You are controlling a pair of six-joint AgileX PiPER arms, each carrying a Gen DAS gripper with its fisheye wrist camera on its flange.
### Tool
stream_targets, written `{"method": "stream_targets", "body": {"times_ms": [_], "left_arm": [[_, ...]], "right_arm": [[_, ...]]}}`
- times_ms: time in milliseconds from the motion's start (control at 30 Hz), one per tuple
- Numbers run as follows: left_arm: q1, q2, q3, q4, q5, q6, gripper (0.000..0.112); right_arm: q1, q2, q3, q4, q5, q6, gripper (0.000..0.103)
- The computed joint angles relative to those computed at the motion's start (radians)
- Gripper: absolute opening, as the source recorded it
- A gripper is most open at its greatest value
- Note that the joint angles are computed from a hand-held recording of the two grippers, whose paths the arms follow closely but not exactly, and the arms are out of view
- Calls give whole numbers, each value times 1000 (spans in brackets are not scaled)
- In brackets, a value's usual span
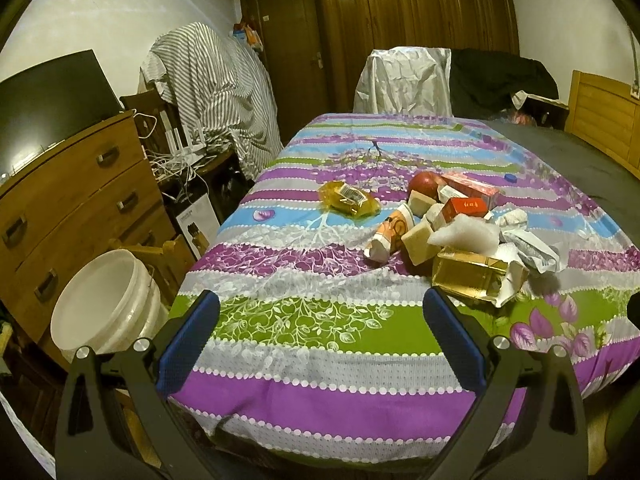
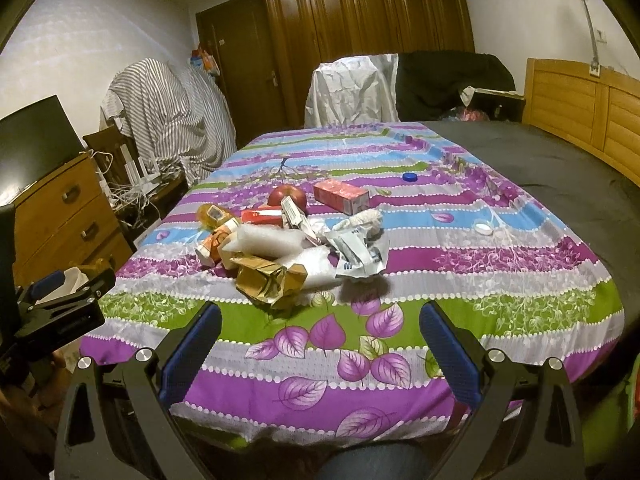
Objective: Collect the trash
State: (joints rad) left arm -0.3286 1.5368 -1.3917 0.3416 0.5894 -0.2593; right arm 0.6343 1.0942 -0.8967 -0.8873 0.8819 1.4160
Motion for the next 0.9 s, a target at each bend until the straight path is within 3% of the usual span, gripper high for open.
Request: {"method": "stream_targets", "body": {"times_ms": [767, 900], "left_arm": [[-6, 46, -9, 10, 11, -8, 98], [4, 75, -36, -66, 31, 52, 98]], "right_arm": [[-104, 37, 39, 62, -106, -30, 99], [-110, 33, 51, 49, -111, -17, 99]]}}
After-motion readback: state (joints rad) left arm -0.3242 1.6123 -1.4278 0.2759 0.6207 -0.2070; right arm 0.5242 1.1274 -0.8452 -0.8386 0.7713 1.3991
